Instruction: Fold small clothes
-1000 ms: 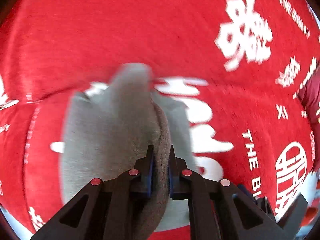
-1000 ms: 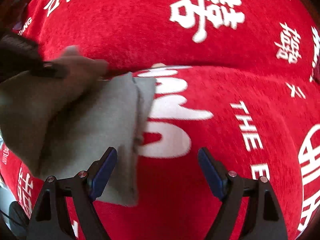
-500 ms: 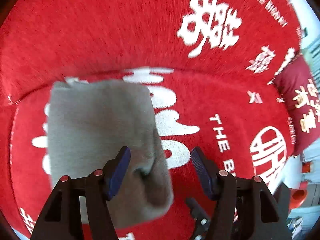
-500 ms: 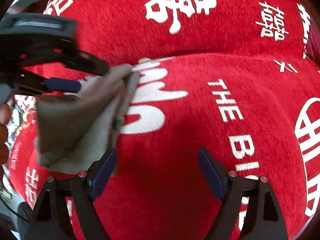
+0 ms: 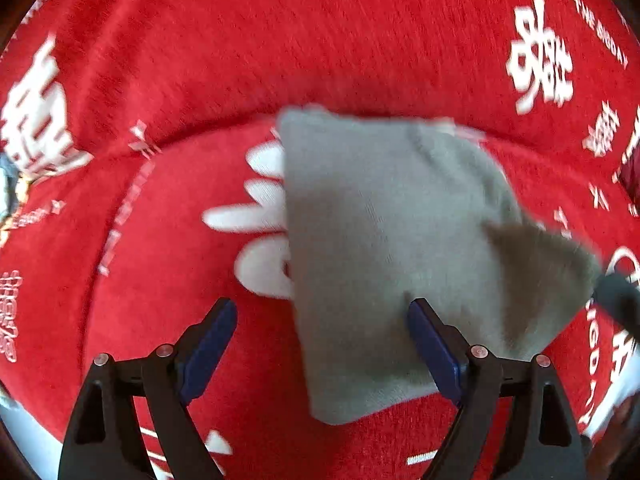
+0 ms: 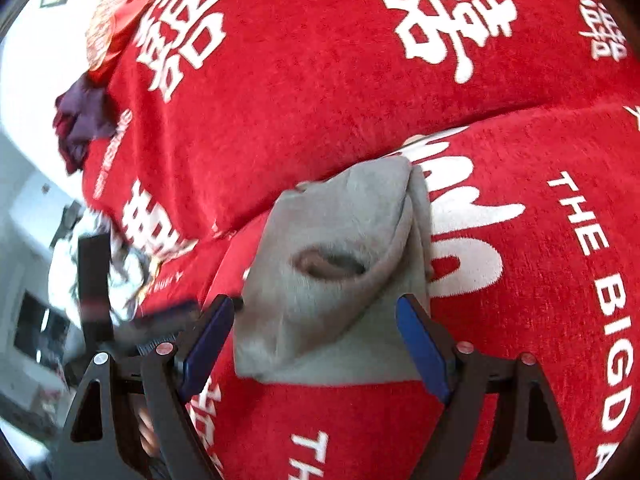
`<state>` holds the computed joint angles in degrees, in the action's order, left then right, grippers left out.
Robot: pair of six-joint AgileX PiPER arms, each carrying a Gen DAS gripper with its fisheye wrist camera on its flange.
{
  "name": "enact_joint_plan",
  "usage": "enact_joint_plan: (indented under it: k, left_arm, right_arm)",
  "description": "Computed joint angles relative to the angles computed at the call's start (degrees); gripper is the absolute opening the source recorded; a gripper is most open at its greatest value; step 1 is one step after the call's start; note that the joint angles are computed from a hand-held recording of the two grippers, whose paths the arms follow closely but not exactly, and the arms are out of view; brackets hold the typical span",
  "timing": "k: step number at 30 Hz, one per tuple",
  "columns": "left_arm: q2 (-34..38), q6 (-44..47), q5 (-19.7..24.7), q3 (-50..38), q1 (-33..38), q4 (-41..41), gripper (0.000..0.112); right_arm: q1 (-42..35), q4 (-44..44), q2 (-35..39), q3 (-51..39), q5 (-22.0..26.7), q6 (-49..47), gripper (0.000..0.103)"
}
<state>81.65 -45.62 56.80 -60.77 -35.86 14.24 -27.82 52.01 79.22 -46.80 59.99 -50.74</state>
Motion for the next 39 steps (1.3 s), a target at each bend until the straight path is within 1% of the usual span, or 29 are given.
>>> enact_joint_plan:
  k: [1, 2, 3, 4, 5, 7, 9, 11, 12, 14, 15, 17, 18, 19, 20, 21, 23, 26, 28, 29, 30, 31, 32, 33, 34, 36, 37, 38, 39]
  left_arm:
    - [0.97, -0.56, -0.50, 0.68, -0.73, 0.48, 0.088]
    - [1.15, -0.88, -1.09, 1.46, -1.09, 0.67, 0.088]
    - [1.05, -0.52, -2.00, 2.29, -1.06, 0.03, 0.088]
    - [0.80, 0.12, -2.39, 2.58, -0.73, -0.91, 0.088]
    - [0.08, 1.28, -2.42, 2.75, -0.08, -2.23, 0.088]
    - [-3.65, 3.37, -3.71, 3.86, 1.25, -4.40, 0.088]
    - [-6.37, 2.56, -3.86, 4.42, 0.69, -3.19, 0.088]
    - [-5.48, 3.95, -3.12, 4.52, 0.84, -3.48, 0.088]
    - [-4.24, 6.04, -3.35, 4.70, 1.66, -5.12, 0.088]
    - [-1.10, 9.03, -3.33, 5.38, 2.40, -7.64, 0.088]
    - [-0.41, 8.67, -3.15, 5.81, 2.00, -7.45, 0.088]
    - [-2.79, 8.37, -4.31, 6.98, 1.83, -7.70, 0.088]
    - [-4.33, 9.51, -5.07, 7.13, 2.64, -8.88, 0.088]
    - [-5.13, 10.99, -5.55, 6.86, 3.66, -10.12, 0.088]
    - [-5.30, 12.40, -5.86, 6.03, 4.86, -11.10, 0.088]
    - [-5.11, 12.69, -6.19, 4.91, 5.78, -11.22, 0.088]
    - [-3.60, 12.75, -7.11, 2.80, 7.74, -11.53, 0.088]
    - [-0.63, 10.21, -9.10, 1.56, 9.17, -10.83, 0.088]
    - [1.47, 10.00, -10.45, 2.18, 10.54, -11.55, 0.088]
    - [1.97, 11.81, -11.62, 3.27, 11.83, -14.01, 0.088]
    - [1.96, 13.96, -13.12, 4.80, 13.32, -16.94, 0.089]
    - [1.69, 15.54, -14.31, 6.05, 14.49, -18.91, 0.097]
    - [1.34, 16.81, -14.75, 6.83, 15.33, -20.14, 0.100]
    - [0.92, 19.54, -14.51, 7.07, 16.53, -22.27, 0.100]
    - [0.48, 21.15, -13.87, 6.83, 17.35, -23.40, 0.100]
    - [-1.56, 21.83, -15.00, 6.44, 18.32, -23.33, 0.100]
    - [-1.66, 21.58, -15.73, 5.59, 18.49, -22.75, 0.100]
    - [-0.80, 21.75, -15.65, 4.23, 18.68, -22.70, 0.100]
    - [1.55, 22.78, -14.89, 1.72, 18.85, -23.43, 0.100]
  right_arm:
    - [3.90, -3.73, 0.48, -0.87, -4.18, 4.54, 0.087]
    - [6.77, -7.47, 2.38, -2.19, -6.08, 8.04, 0.086]
    - [8.95, -8.93, 6.57, -3.63, -5.68, 9.25, 0.058]
    - [9.15, -8.09, 9.55, -4.84, -2.99, 8.72, 0.029]
    - [9.21, -8.32, 11.16, -5.09, -1.98, 9.62, 0.010]
    - [8.06, -8.26, 8.25, -4.24, -1.86, 6.58, 0.010]
    - [4.59, -5.09, 2.65, -2.05, -0.66, 0.31, 0.009]
    - [2.03, -4.28, 0.20, -0.01, -0.67, -2.47, 0.009]
    - [1.67, -4.88, 0.89, 1.05, -1.39, -2.42, 0.009]
    - [3.36, -9.24, 7.27, 1.40, -3.45, 0.74, 0.013]
    - [3.31, -9.79, 9.65, 0.63, -3.56, 2.10, 0.021]
    - [0.50, -8.11, 9.42, 0.83, -2.15, 1.02, 0.031]
    - [-0.56, -8.40, 7.35, 0.92, -2.07, 0.86, 0.039]
    - [-0.90, -9.24, 3.99, 1.01, -3.50, 1.20, 0.045]
    - [-1.06, -9.68, 1.54, 1.06, -4.74, 0.90, 0.060]
    - [-0.66, -9.79, -1.26, 0.85, -6.17, 0.45, 0.068]
    - [1.82, -7.90, -5.39, -0.26, -8.27, -1.90, 0.068]
    - [8.91, -5.70, -4.32, -3.28, -7.66, -4.90, 0.068]
    - [13.20, -3.64, -0.75, -3.91, -7.88, -8.68, 0.068]
    - [14.26, -3.35, 1.82, -4.67, -7.60, -8.89, 0.068]
    - [14.48, -2.98, 6.63, -6.11, -6.94, -8.16, 0.068]
    - [14.59, -3.65, 9.47, -7.00, -7.70, -6.40, 0.067]
    - [14.79, -6.04, 11.54, -7.26, -10.04, -3.58, 0.065]
    - [14.33, -8.01, 13.83, -7.45, -11.75, -2.46, 0.046]
    - [13.25, -7.70, 13.84, -7.66, -11.16, -3.63, 0.043]
    - [12.07, -9.18, 11.59, -8.94, -8.46, -3.63, 0.045]
    - [12.05, -9.40, 10.23, -9.42, -8.38, -3.96, 0.047]
    - [11.93, -8.44, 8.76, -9.72, -8.79, -5.67, 0.058]
    - [11.86, -7.89, 7.73, -10.18, -9.31, -6.90, 0.072]
